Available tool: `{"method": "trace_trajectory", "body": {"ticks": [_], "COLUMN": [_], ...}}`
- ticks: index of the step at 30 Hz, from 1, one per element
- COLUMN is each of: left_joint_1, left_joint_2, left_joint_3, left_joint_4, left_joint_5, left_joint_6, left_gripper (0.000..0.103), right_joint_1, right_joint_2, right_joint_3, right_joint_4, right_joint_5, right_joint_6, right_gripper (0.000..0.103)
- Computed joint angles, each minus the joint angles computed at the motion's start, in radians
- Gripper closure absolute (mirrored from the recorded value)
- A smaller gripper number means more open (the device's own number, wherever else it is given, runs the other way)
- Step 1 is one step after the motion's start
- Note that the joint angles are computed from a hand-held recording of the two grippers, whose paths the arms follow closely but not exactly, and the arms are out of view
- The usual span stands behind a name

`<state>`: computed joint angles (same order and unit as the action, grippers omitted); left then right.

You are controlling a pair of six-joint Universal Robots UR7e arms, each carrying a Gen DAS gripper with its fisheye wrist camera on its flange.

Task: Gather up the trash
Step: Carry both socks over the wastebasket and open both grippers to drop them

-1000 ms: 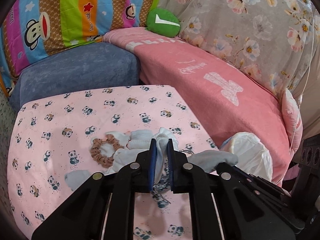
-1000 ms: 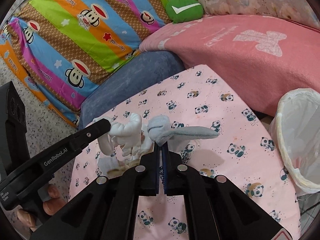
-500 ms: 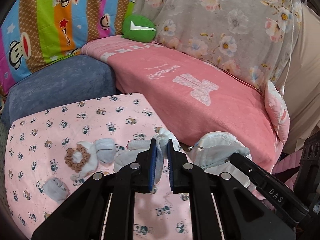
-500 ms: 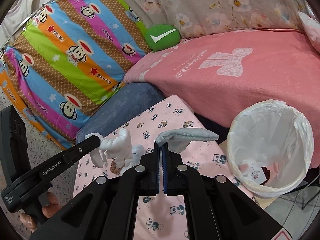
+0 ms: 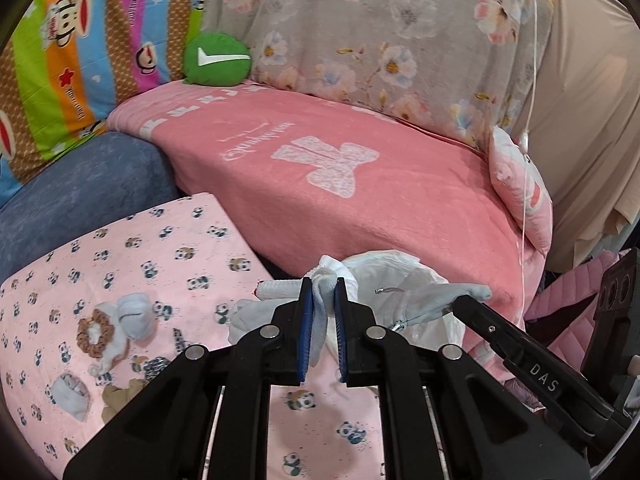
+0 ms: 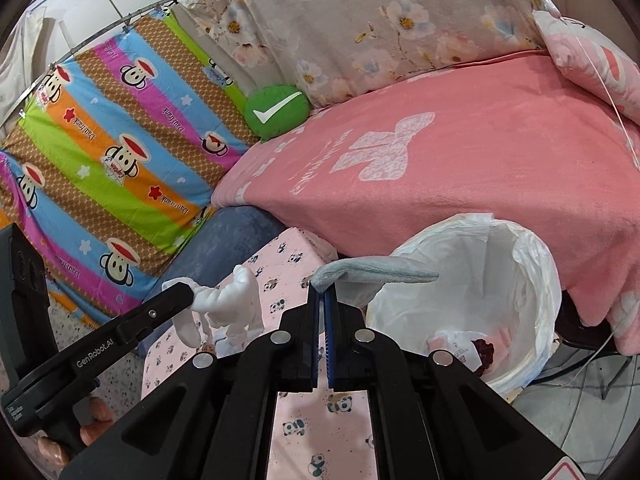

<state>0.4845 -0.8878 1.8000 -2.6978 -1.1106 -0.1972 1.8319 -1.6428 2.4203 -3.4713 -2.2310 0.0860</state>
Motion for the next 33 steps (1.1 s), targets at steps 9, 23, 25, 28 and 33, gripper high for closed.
{"method": "trace_trajectory", "body": {"ticks": [9,23,25,28,33], "left_joint_1": [-0.029,-0.051,-0.051,-0.049,-0.042], "left_joint_2": [0.067,0.162,0.171,0.182,0.202], "left_joint_3": [-0.045,-0.128,-0.134,-0.145,-0.171], "left_joint_4": [0.03,0.085,0.088,0.092,0.115], "left_joint_5": [-0.028,-0.071,-0.074,-0.082,-0.092], "left_joint_6": [0.022,0.044,0.044,0.046,0.035], "left_gripper": [0.092,0.092,0.091,0.091,0.091], "right_joint_1": [-0.091,-0.211,-0.228,-0.25,-0.261], "right_joint_2": [-0.118,-0.228,-0.238,-0.245,-0.234], "right_joint_3": [0.061,0.105,0.107,0.109,0.098], "right_joint_4": [0.0,0.034,0.041,0.048,0.055], "right_joint_5": [0.048,0.126,0.139,0.154,0.165], "right_joint_6": [0.006,0.019,0.018,0.019,0.02], "right_gripper": [0.099,0.099,0.099,0.098,0.097]}}
